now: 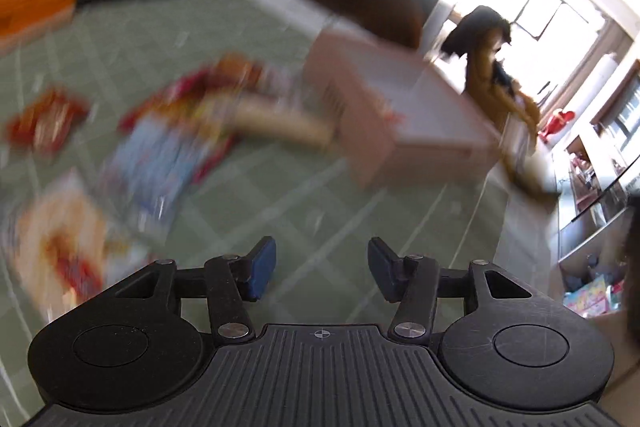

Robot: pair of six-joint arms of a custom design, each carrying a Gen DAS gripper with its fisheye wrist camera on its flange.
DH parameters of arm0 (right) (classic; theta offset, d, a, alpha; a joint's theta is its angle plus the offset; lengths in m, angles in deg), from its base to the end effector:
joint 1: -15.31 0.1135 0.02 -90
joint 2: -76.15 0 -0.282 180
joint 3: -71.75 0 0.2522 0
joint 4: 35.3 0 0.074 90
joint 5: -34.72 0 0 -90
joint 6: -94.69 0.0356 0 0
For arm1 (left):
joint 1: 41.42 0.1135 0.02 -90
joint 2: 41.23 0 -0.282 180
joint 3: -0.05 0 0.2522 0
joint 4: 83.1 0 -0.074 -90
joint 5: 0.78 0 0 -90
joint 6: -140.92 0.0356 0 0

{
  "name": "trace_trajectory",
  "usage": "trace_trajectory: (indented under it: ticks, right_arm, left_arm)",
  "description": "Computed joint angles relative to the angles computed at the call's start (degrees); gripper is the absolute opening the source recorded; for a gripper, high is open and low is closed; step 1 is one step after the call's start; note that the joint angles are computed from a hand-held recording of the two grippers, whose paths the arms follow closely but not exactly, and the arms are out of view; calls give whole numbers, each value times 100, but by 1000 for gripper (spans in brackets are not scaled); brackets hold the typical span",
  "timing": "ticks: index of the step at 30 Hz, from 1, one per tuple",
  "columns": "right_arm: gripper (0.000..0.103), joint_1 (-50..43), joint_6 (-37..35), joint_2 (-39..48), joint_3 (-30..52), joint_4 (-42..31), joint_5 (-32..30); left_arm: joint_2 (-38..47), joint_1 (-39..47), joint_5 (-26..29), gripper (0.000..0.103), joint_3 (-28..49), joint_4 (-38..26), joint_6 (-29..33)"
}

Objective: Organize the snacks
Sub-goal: 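Drop the panda bag into the box with right tool while left tool grasps stick bag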

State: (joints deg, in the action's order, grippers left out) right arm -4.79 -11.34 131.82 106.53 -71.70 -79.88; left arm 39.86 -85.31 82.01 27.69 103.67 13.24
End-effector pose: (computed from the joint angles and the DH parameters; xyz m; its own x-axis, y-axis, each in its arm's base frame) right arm 0.1498 -0.0390 0.1669 -0.7874 0.0208 -0.6161 -0.1209 0.9748 0.1874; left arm 0.1483 -0.1365 0.1100 -0.7974 -0.0743 -0.5988 0.1747 0.9214 -0.3471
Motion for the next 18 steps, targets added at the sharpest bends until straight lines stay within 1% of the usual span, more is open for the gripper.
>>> trace_trajectory:
  ticks: [1, 2, 4, 5, 6, 8, 9, 10, 12, 13, 16, 18]
  right_arm:
    - [59, 171, 133, 6, 257, 18, 126]
    - [59, 459, 377, 184, 578, 218, 402]
    - [62, 878, 825, 753, 1069, 879, 878]
    - [72, 1028, 955, 1118, 1307, 1144, 1069]
    - [81, 1176, 1049, 1532, 1632, 1203, 1311]
    - [81, 1401, 1297, 1992, 2042, 1110, 1664]
    - [81, 1409, 1363, 1990, 2003, 1152, 1585]
    - [81, 1369, 1380, 1869, 1851, 1194, 1353]
    - [81, 1305, 1324, 1636, 1497, 1229, 1037]
    - [81, 1308, 1285, 1518, 1306, 1225, 994]
    - [81, 1433, 1288, 1229, 709, 1326, 1091]
    - [81, 1407, 1298, 1245, 387, 1351, 1042]
  left_arm:
    - [122, 24, 71, 56, -73, 149, -89]
    - [207, 3, 38, 56, -65, 177, -138]
    - [240, -116, -185, 56, -12, 219, -98]
    - [200, -39, -185, 57, 97, 179, 56]
    - [171, 75, -180, 57, 172, 186, 288]
    - [17, 364, -240, 57, 332, 41, 847]
    - [-39, 535, -236, 57, 374, 15, 1116]
    - [40, 786, -158, 57, 480, 53, 1434]
    - [377, 1274, 233, 56, 759, 149, 1972]
    - [671, 1484, 438, 56, 1007, 135, 2235]
    - [1501, 1653, 695, 57, 1764, 121, 3104]
    - [1944, 1686, 882, 57, 2279, -82, 3650]
